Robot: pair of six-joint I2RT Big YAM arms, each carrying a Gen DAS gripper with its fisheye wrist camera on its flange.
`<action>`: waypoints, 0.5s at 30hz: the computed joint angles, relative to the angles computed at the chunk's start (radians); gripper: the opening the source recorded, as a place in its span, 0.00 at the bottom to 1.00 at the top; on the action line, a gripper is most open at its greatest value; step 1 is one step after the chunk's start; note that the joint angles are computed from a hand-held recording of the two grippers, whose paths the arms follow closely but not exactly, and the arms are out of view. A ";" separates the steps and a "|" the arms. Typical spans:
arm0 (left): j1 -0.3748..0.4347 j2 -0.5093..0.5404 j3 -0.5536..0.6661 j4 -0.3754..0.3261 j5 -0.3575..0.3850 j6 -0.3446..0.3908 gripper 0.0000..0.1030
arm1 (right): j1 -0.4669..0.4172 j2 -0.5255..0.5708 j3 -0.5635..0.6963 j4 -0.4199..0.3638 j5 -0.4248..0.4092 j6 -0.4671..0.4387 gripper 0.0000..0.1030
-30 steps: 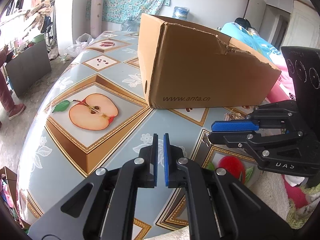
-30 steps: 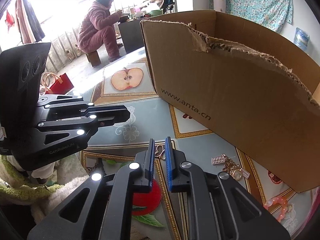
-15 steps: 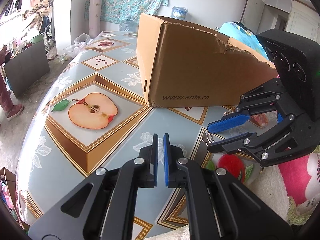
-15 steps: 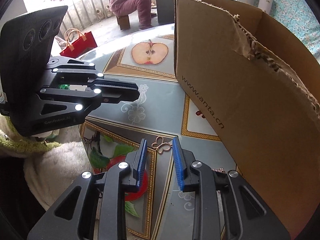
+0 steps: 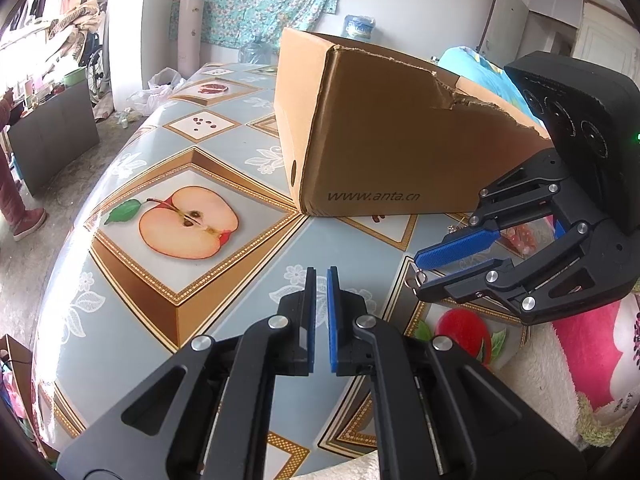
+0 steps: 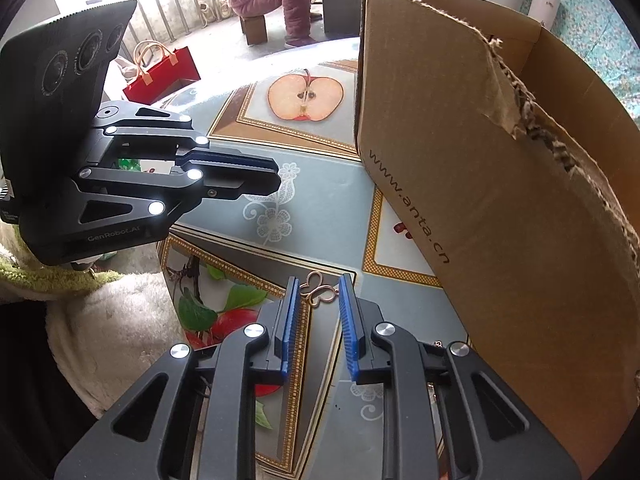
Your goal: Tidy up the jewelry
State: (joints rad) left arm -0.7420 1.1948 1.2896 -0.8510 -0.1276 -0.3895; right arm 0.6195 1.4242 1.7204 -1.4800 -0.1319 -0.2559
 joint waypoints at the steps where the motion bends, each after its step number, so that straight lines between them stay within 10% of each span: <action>1: 0.001 0.001 0.001 0.001 0.000 0.000 0.04 | 0.000 0.002 0.002 -0.001 0.000 0.001 0.19; 15: -0.001 -0.001 0.003 -0.005 0.000 0.002 0.04 | -0.018 0.010 0.022 -0.037 0.000 0.001 0.24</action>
